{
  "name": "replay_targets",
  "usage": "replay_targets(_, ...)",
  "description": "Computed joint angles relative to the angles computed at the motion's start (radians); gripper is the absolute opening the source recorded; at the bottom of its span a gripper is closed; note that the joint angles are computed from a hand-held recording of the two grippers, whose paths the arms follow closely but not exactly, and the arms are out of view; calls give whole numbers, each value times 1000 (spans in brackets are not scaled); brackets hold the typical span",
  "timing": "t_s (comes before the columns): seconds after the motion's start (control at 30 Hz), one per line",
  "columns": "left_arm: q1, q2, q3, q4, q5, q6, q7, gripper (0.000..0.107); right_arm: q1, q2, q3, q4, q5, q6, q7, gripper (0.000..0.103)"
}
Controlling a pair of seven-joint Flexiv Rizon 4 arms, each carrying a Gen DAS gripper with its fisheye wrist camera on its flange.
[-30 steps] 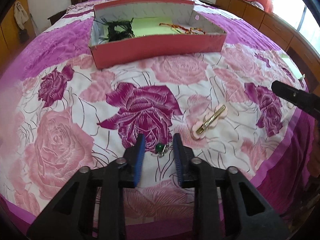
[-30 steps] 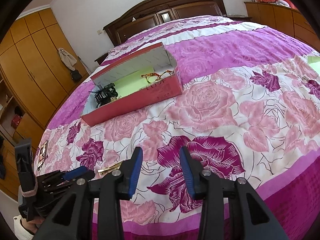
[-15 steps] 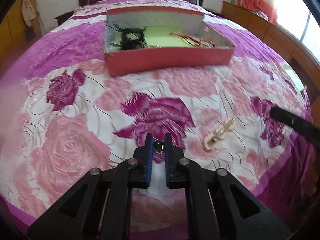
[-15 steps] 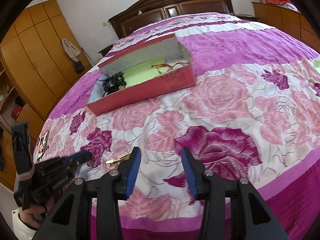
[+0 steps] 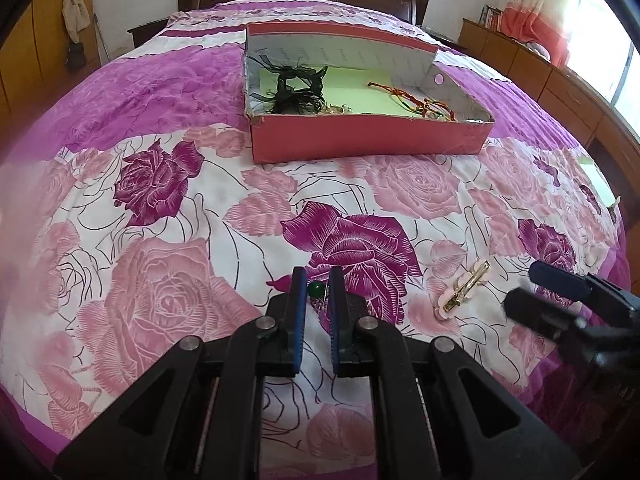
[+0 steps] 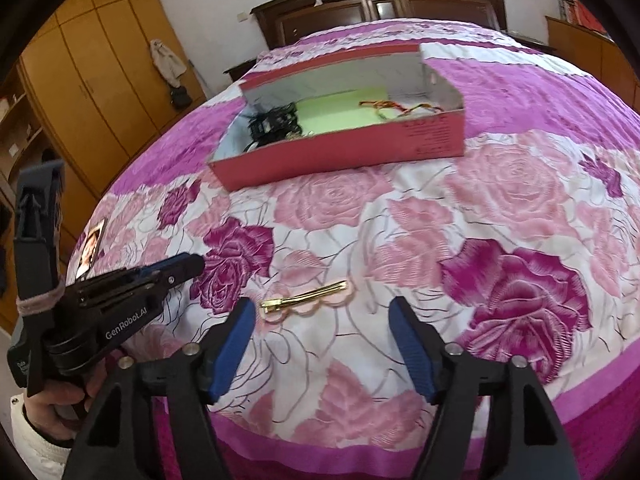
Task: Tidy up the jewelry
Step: 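Grasp the green bead pendant with the left tool while the right tool moves to the gold hair clip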
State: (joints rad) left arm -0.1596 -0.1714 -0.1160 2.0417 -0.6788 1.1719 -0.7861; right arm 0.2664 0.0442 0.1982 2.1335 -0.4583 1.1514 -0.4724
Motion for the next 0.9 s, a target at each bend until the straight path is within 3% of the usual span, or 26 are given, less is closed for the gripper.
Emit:
replay_targets(0.57,4,-4,2,2,0,-3,-17,2,41,-109,-24,-71,-29,-41,-57,77)
replay_targets(0.7,5,-9,3,-1,10,-1,-23,2,44,-110,-30,-62,-57,-48,-53,70)
replay_targets(0.9,7,-12,1,-2,18,2,-29,2,38,-104,-33,-44,-74,-16,-41,69)
